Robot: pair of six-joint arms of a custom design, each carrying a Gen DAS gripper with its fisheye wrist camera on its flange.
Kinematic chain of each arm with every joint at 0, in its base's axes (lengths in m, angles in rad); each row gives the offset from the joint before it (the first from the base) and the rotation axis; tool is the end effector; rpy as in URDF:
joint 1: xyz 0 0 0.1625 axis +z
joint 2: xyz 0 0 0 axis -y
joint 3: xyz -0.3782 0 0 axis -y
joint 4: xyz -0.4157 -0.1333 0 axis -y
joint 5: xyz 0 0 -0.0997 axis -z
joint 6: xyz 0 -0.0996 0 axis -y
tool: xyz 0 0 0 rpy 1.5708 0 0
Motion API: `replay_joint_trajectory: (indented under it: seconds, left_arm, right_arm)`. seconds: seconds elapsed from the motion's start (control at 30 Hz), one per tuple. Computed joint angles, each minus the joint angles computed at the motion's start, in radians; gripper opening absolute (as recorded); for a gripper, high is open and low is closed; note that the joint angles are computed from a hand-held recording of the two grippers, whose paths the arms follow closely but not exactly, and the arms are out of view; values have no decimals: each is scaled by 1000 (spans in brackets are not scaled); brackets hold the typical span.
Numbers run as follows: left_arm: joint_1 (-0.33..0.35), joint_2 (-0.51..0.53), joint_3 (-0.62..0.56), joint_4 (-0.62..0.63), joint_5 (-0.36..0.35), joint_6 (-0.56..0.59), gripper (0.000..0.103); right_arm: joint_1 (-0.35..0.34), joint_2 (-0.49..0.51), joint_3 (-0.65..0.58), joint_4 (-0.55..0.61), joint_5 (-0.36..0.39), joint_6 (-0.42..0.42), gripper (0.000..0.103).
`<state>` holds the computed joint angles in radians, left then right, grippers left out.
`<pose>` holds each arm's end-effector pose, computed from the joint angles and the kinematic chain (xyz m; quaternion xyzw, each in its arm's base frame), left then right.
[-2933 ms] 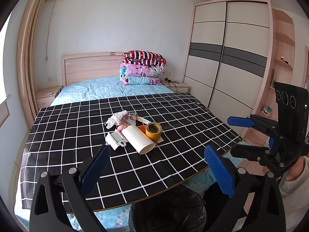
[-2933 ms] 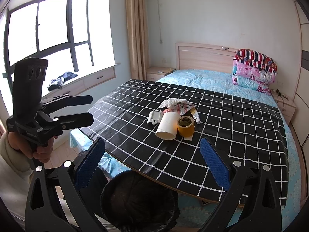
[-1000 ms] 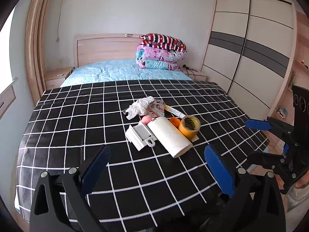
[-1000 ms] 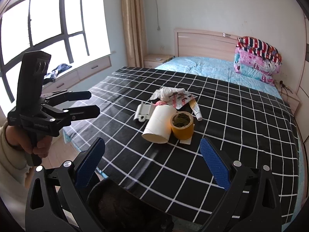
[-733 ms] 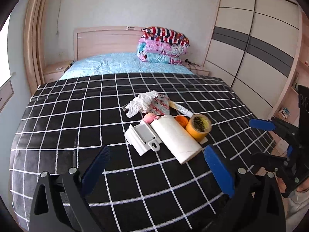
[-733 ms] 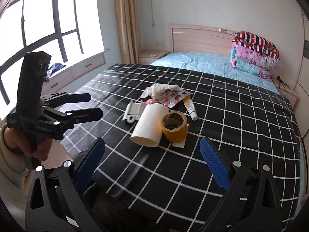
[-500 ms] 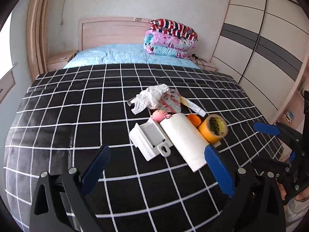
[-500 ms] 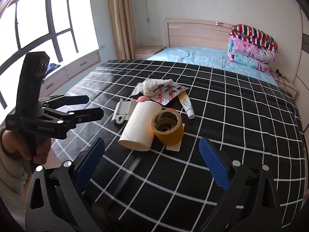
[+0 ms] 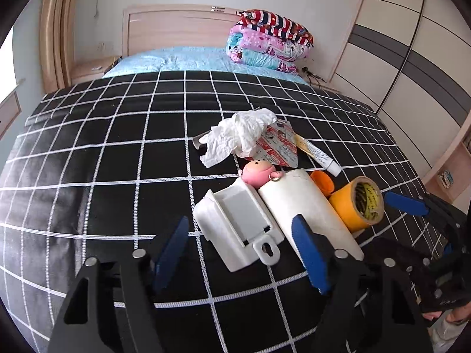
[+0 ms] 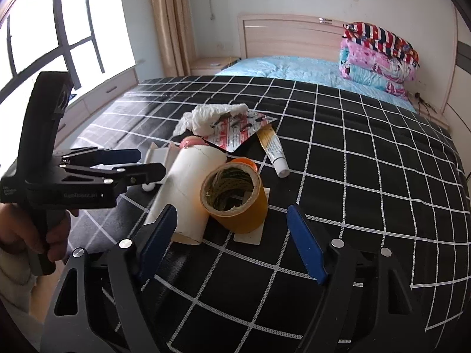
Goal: Collect trash
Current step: 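Grasp the white plastic hook holder with the left gripper while the right grasps the yellow tape roll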
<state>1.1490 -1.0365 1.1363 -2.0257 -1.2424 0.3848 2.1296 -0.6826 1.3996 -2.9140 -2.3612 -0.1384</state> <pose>-0.1490 -0.7360 0.3928 0.3545 0.9045 -0.1772 0.1576 0.4393 -0.5847 0.1296 0.1885 -0.8657 0.3544 0.2989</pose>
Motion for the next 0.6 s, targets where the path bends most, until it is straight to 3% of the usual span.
replay_joint_trajectory:
  seconds: [0.1, 0.4, 0.53, 0.6]
  left_arm:
    - [1, 14, -12, 3, 14, -15, 59]
    - [-11, 27, 5, -53, 75, 24, 59]
    - [-11, 34, -4, -50, 78, 34, 58]
    - [-10, 29, 2, -57, 75, 36, 57]
  right_arm:
    - [-4, 8, -8, 6, -11, 6, 77]
    - [-11, 46, -54, 6, -66, 14, 76]
    - [-16, 57, -70, 21, -80, 38, 50]
    - [-18, 58, -72, 15, -81, 38, 50]
